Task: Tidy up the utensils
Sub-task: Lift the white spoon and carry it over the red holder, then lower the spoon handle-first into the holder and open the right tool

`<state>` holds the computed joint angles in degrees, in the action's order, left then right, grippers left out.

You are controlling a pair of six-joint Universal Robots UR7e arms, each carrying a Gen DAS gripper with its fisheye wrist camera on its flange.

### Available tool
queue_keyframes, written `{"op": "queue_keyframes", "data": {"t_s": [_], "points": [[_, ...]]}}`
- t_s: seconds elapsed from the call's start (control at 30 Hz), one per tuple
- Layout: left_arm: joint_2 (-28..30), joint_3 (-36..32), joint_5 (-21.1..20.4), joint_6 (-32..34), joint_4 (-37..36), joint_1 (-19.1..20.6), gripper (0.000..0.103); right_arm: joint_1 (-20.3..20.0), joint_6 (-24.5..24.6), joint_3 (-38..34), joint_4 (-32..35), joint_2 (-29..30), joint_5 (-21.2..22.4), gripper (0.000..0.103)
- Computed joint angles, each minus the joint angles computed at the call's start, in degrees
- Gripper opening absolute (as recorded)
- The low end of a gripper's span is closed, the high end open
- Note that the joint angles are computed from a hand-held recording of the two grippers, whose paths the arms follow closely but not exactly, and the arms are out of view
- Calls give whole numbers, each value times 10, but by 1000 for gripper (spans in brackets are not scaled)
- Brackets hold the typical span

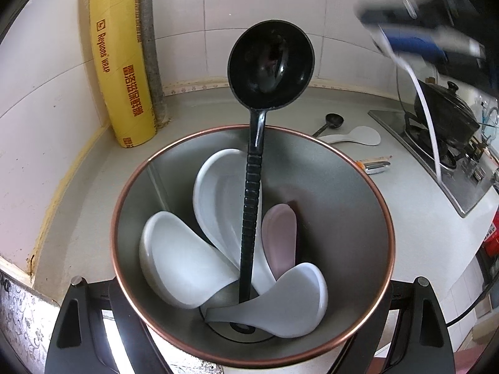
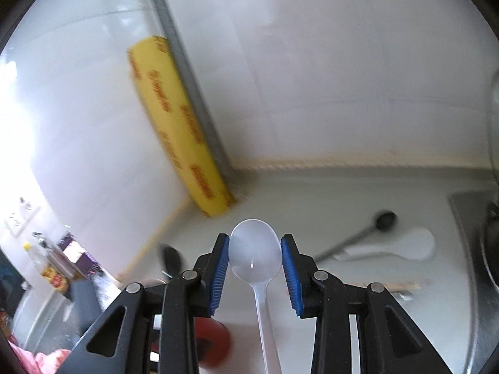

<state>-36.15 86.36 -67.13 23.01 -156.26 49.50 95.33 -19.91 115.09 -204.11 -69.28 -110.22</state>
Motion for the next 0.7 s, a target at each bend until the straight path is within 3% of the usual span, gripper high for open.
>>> {"op": "queue_keyframes", "data": {"t_s": [0.27, 0.7], "points": [[-2, 2, -6, 6, 0, 1, 90, 14, -24, -45, 22, 27, 113, 36], [-6, 9, -10, 10, -8, -1, 90, 16, -44, -64, 66, 62, 150, 36]]}}
